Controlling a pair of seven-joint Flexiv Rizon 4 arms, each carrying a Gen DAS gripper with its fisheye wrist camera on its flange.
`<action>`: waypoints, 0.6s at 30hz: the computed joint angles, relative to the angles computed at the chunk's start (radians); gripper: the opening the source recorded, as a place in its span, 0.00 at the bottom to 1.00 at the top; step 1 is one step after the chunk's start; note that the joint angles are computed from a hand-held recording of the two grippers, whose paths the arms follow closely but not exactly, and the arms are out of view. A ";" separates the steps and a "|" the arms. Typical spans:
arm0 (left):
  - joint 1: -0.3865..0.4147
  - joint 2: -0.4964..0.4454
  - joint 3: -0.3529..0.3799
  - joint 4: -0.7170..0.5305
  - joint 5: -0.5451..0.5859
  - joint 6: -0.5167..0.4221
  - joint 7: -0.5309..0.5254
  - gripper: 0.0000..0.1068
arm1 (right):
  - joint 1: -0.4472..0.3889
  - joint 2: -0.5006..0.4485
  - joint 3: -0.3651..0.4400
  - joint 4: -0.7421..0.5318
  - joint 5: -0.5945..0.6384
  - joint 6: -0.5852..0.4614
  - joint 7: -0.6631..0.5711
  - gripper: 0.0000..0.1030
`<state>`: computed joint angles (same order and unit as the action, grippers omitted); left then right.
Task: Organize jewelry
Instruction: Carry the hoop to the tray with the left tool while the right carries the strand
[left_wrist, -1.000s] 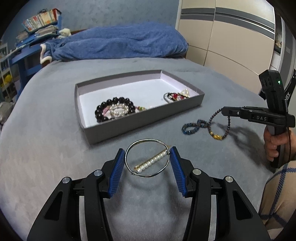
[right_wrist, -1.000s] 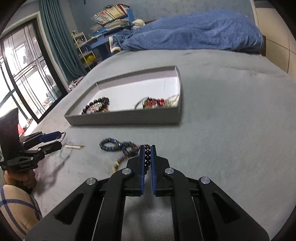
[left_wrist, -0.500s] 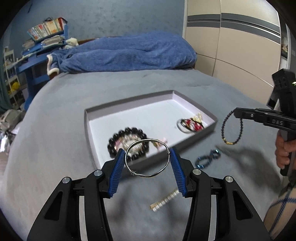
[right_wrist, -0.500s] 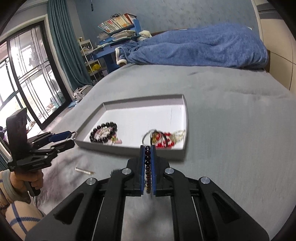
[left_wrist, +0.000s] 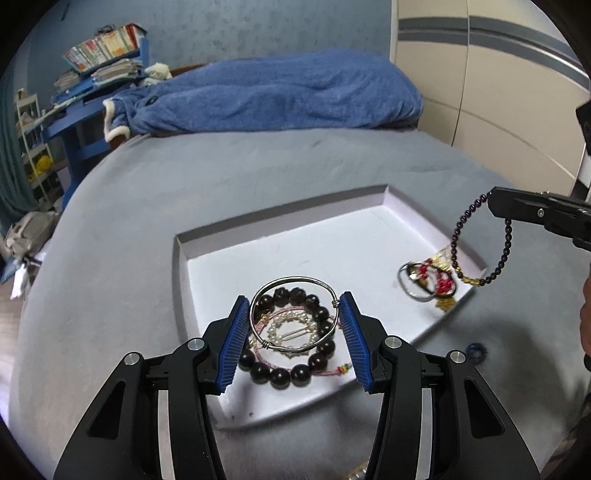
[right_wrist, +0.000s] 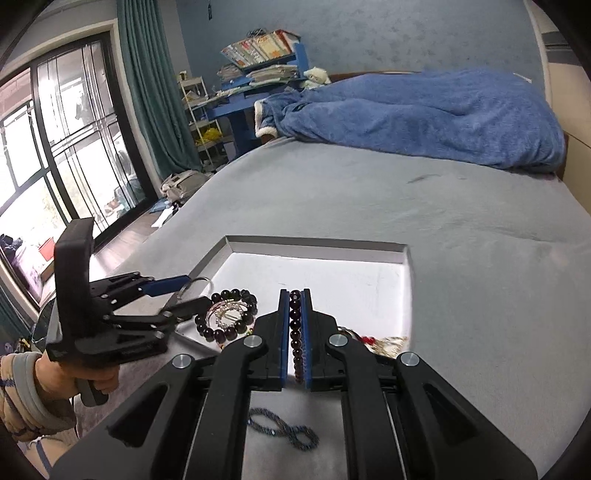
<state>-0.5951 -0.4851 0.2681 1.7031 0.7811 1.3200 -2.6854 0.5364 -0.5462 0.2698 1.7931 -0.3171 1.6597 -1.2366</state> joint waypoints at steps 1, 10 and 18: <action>0.013 -0.008 -0.012 -0.002 -0.012 0.000 0.016 0.48 | -0.003 -0.010 0.008 -0.012 -0.003 -0.012 -0.003 0.06; 0.050 -0.057 -0.033 0.008 -0.127 0.020 0.126 0.48 | -0.033 -0.110 0.073 -0.122 0.035 -0.132 -0.041 0.06; 0.022 -0.077 0.016 0.026 -0.197 0.064 0.163 0.49 | -0.008 -0.105 0.003 -0.100 0.066 -0.150 -0.016 0.06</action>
